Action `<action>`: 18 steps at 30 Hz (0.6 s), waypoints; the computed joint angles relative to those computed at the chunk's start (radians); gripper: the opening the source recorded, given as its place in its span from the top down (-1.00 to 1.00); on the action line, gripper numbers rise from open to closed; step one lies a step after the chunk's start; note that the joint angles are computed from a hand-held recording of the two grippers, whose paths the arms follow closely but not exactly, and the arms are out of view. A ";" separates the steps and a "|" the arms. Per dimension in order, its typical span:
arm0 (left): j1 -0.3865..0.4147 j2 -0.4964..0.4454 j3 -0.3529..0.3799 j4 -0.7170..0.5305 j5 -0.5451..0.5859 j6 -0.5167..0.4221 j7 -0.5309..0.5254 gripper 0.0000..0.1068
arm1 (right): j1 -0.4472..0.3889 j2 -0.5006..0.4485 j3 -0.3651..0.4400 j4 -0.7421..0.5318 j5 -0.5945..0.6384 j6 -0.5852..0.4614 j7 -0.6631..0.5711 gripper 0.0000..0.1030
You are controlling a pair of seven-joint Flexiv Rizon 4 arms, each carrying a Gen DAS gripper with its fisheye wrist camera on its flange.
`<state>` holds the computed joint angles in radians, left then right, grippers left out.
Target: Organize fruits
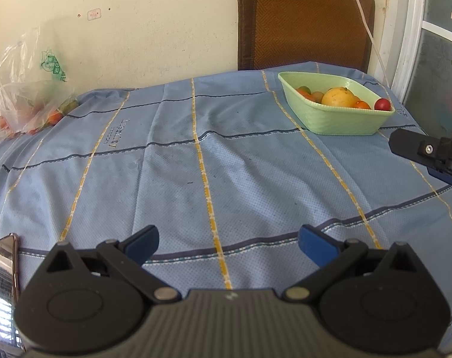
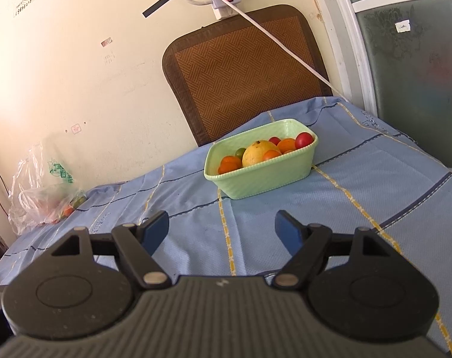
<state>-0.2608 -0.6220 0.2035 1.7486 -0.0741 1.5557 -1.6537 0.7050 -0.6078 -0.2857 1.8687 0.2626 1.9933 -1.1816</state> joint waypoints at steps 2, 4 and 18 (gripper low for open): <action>-0.001 -0.001 0.001 0.000 0.000 0.000 -0.002 -0.93 | 0.000 0.000 0.000 0.000 0.001 0.000 0.000 -0.55; -0.001 -0.001 0.002 0.000 0.002 0.001 -0.002 -0.93 | 0.000 0.000 0.000 0.000 0.001 0.000 -0.001 -0.55; -0.013 -0.008 0.021 -0.005 0.004 0.005 -0.023 -0.93 | -0.004 -0.004 0.008 0.004 0.004 0.007 -0.001 -0.55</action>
<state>-0.2743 -0.6296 0.2241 1.7437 -0.0705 1.5608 -1.6765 0.7007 -0.6114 -0.2777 1.8723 0.2662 1.9998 -1.1830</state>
